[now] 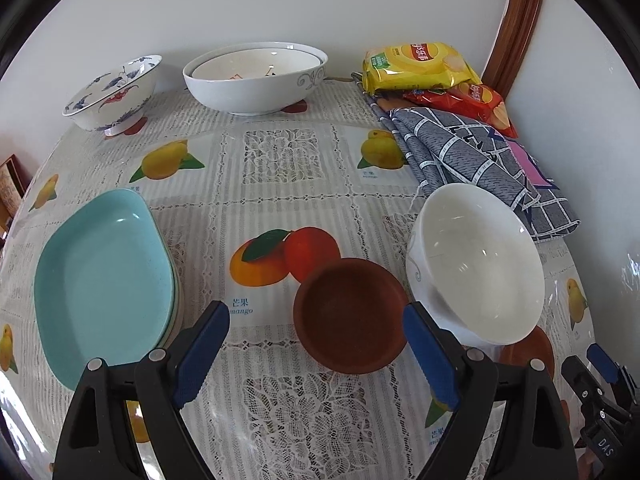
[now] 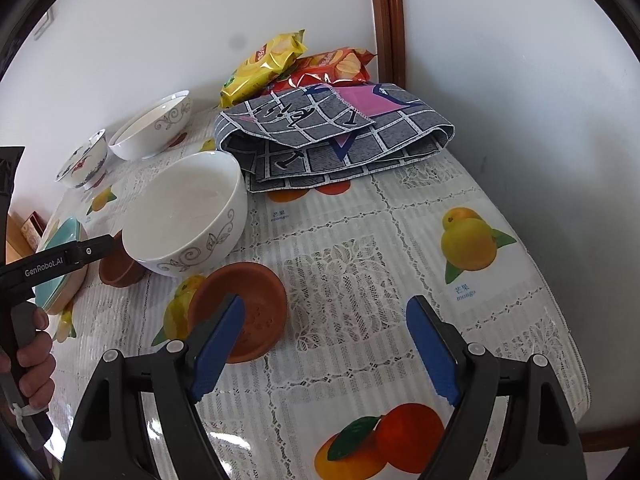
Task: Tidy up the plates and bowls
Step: 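Move both open grippers toward the two small brown clay dishes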
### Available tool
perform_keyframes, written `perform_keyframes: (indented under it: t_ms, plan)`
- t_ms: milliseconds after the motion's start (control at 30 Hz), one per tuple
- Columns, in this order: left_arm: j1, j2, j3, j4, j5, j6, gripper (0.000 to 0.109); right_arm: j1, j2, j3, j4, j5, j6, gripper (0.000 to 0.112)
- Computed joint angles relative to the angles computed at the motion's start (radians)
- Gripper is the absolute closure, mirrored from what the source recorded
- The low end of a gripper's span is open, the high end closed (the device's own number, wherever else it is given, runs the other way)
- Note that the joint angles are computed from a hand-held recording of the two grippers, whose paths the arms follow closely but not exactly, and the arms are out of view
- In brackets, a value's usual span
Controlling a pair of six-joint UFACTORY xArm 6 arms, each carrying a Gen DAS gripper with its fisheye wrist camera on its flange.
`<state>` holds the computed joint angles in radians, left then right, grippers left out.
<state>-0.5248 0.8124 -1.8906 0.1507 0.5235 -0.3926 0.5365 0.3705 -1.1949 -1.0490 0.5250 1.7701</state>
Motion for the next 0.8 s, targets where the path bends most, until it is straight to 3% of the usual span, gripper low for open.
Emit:
perform_keyframes:
  t_ms: [800]
  plan:
    - [0.002, 0.048, -0.067, -0.056, 0.036, 0.052, 0.022, -0.025, 0.079, -0.065, 0.115, -0.010, -0.111, 0.035]
